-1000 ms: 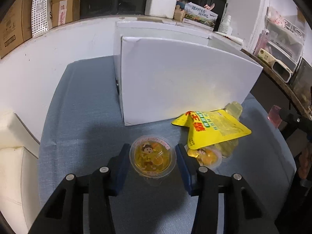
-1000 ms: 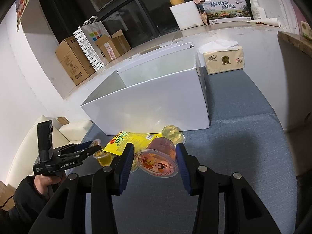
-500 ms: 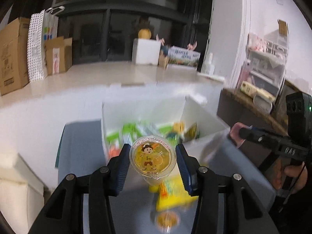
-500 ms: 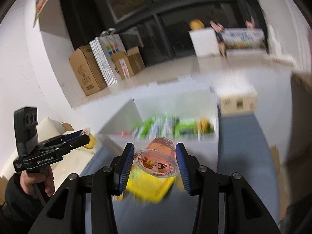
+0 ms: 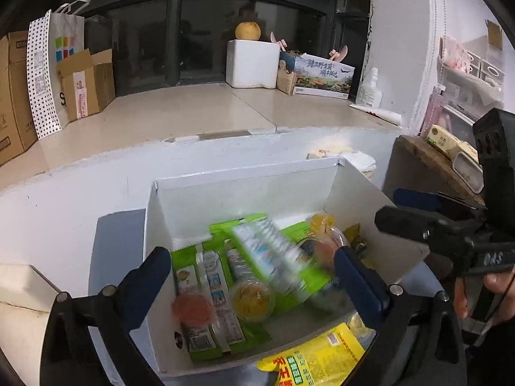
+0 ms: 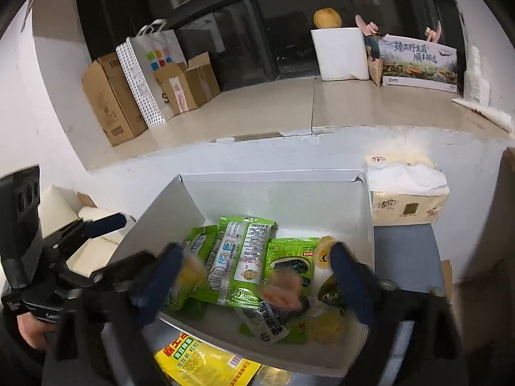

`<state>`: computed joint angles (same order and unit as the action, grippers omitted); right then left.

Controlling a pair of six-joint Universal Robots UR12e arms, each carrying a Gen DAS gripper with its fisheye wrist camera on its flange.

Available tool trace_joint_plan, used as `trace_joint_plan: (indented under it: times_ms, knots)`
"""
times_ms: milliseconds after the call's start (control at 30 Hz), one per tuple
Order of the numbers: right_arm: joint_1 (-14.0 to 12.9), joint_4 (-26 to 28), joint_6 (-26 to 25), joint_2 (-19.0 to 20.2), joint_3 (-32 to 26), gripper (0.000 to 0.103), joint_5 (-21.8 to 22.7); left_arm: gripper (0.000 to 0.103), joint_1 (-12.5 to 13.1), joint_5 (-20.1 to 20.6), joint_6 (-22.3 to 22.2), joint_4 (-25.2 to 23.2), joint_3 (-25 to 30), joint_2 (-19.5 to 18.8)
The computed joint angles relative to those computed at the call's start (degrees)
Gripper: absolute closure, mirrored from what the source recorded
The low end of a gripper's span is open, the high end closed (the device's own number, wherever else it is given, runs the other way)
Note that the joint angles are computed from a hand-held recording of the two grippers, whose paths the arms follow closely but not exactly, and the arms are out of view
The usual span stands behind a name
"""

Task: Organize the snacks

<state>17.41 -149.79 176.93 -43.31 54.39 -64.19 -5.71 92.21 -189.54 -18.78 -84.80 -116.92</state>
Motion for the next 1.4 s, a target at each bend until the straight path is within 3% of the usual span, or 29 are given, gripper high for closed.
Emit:
trace_joint_plan:
  times_ms: [133, 167, 267, 500, 667, 733, 867, 1067, 1100, 1167, 1200, 1400]
  knots:
    - [-0.31, 0.2, 0.99, -0.74, 0.99, 0.004, -0.57, 0.0, -0.03, 0.71, 1.13, 0.59, -1.75, 1.0]
    - [-0.35, -0.43, 1.21, -1.13, 1.6, 0.0, -0.89, 0.0, -0.01, 0.72, 0.95, 0.93, -2.25, 1.33]
    - [-0.64, -2.26, -0.17, -3.03, 4.49, 0.0, -0.05, 0.0, 0.12, 0.08, -0.63, 2.51, -4.49, 2.77]
    - [-2.66, -13.4, 1.41, -10.21, 18.76, 0.0, 8.22, 0.0, -1.22, -1.22, -2.2, 10.25, -14.82, 7.85]
    - [-3.05, -19.59, 4.83, -13.91, 27.94, 0.0, 6.97, 0.0, -3.77, 0.78, -3.5, 10.58, -20.34, 9.22]
    - [-3.09, -20.01, 5.32, -14.54, 29.96, 0.0, 7.22, 0.0, -4.25, -0.18, -4.67, 10.02, -21.2, 8.93]
    - [-2.58, -17.51, 2.81, -15.19, 31.1, 0.0, 5.32, 0.0, -5.42, 1.62, -4.42, 8.41, -20.61, 7.53]
    - [-2.47, -17.96, 2.24, -15.53, 31.67, 0.0, 5.11, 0.0, -4.74, 0.68, -6.06, 7.19, -19.13, 5.9]
    - [-2.47, -18.07, 2.26, -15.56, 31.76, 0.0, 5.16, 0.006, -4.34, -0.51, -6.5, 7.71, -19.22, 5.78]
    - [-2.44, -17.75, 2.14, -15.51, 31.68, 0.0, 5.16, 0.046, -3.79, -1.25, -7.64, 7.05, -19.13, 5.74]
    - [-2.37, -17.39, 1.95, -15.52, 31.65, 0.0, 5.08, 0.052, -3.45, -2.01, -8.29, 6.77, -19.15, 5.8]
    - [-1.84, -13.87, 0.35, -14.9, 30.78, 0.0, 5.07, 0.052, -3.09, -2.99, -8.52, 9.8, -21.36, 7.25]
